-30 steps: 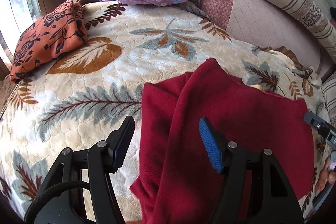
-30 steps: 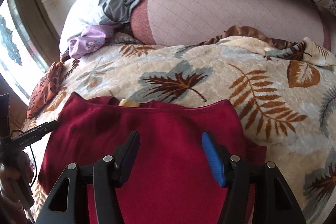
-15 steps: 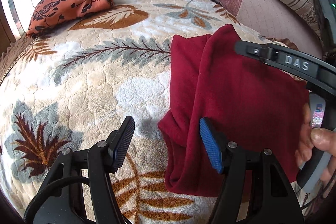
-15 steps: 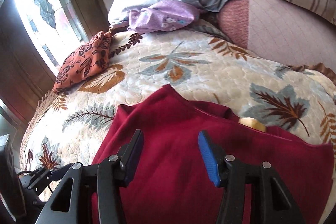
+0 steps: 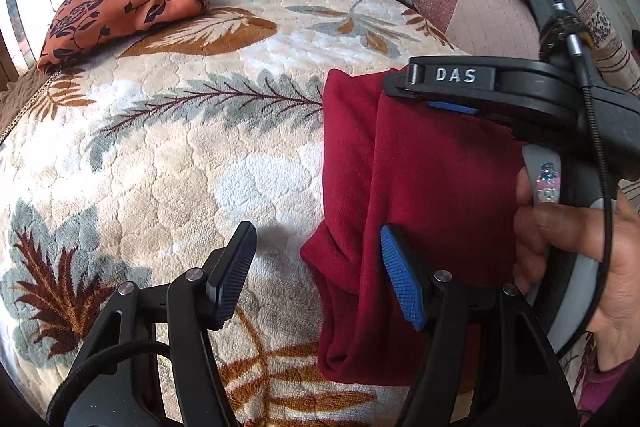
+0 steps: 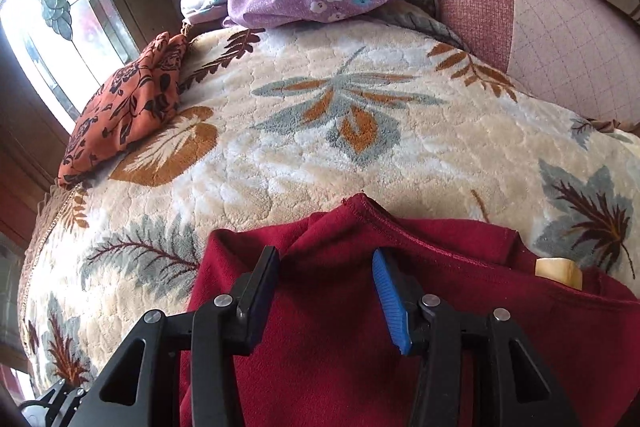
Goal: Fold small clothes
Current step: 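Lift the held hem with the left gripper toward the collar, then fold the held hem over onto the collar with the left gripper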
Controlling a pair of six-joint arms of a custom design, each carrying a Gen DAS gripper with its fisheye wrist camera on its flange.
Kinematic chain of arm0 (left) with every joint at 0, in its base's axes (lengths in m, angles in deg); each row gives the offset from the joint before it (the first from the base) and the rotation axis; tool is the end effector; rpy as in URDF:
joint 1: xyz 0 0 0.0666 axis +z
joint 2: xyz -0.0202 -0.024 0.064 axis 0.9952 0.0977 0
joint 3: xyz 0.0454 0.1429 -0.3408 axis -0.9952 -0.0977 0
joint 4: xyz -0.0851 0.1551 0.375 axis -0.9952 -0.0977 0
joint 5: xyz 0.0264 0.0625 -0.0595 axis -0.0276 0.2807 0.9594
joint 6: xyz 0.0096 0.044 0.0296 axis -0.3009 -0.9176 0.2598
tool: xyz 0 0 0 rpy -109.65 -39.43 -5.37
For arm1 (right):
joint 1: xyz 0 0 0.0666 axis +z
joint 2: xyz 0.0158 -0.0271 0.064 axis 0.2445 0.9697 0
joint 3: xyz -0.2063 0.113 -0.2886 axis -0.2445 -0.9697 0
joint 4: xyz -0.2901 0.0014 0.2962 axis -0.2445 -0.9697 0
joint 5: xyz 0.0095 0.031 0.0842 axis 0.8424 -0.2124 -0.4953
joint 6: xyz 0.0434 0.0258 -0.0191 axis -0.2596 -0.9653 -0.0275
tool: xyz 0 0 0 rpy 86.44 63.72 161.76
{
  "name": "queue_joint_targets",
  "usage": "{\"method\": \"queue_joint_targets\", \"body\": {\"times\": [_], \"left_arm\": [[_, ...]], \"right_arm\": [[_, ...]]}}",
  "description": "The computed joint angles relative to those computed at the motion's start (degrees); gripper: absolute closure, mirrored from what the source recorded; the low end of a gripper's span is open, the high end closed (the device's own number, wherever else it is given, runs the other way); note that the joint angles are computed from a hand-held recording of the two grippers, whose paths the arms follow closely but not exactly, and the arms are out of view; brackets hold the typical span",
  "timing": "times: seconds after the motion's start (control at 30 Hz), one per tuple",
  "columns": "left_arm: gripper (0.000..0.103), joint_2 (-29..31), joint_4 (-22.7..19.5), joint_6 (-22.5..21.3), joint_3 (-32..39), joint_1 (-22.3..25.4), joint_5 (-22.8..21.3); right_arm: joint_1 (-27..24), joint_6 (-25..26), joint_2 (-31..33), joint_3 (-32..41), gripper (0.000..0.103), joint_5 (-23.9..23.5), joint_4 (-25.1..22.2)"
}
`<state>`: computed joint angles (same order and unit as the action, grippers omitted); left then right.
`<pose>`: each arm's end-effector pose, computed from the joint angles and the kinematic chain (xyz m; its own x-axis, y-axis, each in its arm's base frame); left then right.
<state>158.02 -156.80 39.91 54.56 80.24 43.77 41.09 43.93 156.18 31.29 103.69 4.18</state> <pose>0.4695 -0.0473 0.4727 -0.8031 0.3085 -0.5098 0.4552 0.8697 -0.1908 0.5136 0.2498 0.4539 -0.7864 0.3321 -0.5209 0.2900 0.9430 0.1634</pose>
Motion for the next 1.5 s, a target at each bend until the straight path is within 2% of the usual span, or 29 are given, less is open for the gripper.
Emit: {"method": "queue_joint_targets", "body": {"times": [0.1,0.2,0.3,0.33,0.37,0.43,0.53,0.6,0.77,0.8,0.83,0.87,0.9,0.93,1.07,1.17,1.27,1.3,1.33,1.37,1.4,1.43,1.5], "left_arm": [[0.038,0.0,-0.1,0.1,0.0,0.1,0.3],[0.038,0.1,-0.6,0.1,0.2,0.4,0.9],[0.038,0.0,-0.7,0.0,0.5,0.8,1.7],[0.038,0.0,-0.7,0.0,0.5,0.9,1.8],[0.038,0.0,-0.7,0.0,0.5,1.0,1.9],[0.038,0.0,-0.9,0.0,0.6,1.0,2.1],[0.038,0.0,-0.9,-0.1,0.7,0.9,1.9],[0.038,0.1,-0.8,-0.1,0.7,0.7,1.6],[0.038,0.5,-1.3,0.0,0.9,0.8,1.9],[0.038,0.6,-1.3,0.0,1.0,0.7,1.9],[0.038,0.5,-1.2,0.0,0.9,0.7,1.9],[0.038,0.5,-1.2,-0.1,0.8,0.8,1.9],[0.038,0.5,-1.1,-0.1,0.8,0.8,2.0],[0.038,0.5,-1.2,-0.1,0.8,0.8,2.1],[0.038,0.7,-1.5,0.4,0.8,0.9,2.4],[0.038,1.3,-2.1,0.8,1.3,1.1,3.0],[0.038,1.5,-2.4,1.0,1.4,1.2,3.6],[0.037,1.5,-2.3,1.0,1.4,1.2,3.7],[0.036,1.5,-2.2,1.2,1.4,1.3,3.9],[0.035,1.5,-2.0,1.5,1.3,1.3,4.3],[0.035,1.5,-1.9,1.7,1.3,1.3,4.9],[0.035,1.6,-1.9,1.9,1.4,1.3,5.5],[0.035,1.5,-1.3,2.2,1.2,1.1,6.3]], "right_arm": [[0.6,-0.7,-1.4,0.0,0.052,-1.2,-0.2],[1.5,0.5,-0.8,1.4,0.052,-1.1,-2.0],[1.6,0.6,0.2,1.7,0.052,-4.3,-2.0],[1.9,1.2,0.7,2.0,0.052,-3.9,-2.1],[2.2,2.2,1.5,2.6,0.054,-2.4,-2.9],[2.8,4.5,3.0,4.0,0.073,0.2,-4.6],[3.1,6.4,3.1,4.9,0.089,1.6,-4.1],[2.9,6.0,3.2,5.0,0.089,1.3,-3.3],[3.2,6.5,4.9,7.2,0.089,1.0,-5.7],[3.1,6.1,4.8,7.6,0.087,0.2,-5.9],[2.8,5.3,4.6,7.8,0.077,-1.1,-6.0],[2.7,4.2,4.7,8.4,0.064,-2.2,-6.7],[2.6,3.2,5.2,9.4,0.037,-2.7,-7.9],[2.6,2.7,6.0,10.6,0.027,-2.1,-9.5],[3.4,4.5,9.5,15.1,0.027,0.7,-14.2],[3.1,4.4,11.7,16.9,0.026,-1.1,-15.3],[3.3,5.3,12.8,16.7,0.020,1.4,-14.9],[3.4,6.0,12.6,16.3,0.023,2.2,-14.4],[3.5,6.6,11.8,15.2,0.036,2.7,-13.5],[3.5,6.8,10.7,14.0,0.044,3.2,-12.5],[3.5,7.3,9.3,12.6,0.061,3.4,-11.3],[3.4,7.7,7.7,11.1,0.071,2.8,-10.1],[3.0,7.6,3.9,7.3,0.079,1.3,-6.8]]}}
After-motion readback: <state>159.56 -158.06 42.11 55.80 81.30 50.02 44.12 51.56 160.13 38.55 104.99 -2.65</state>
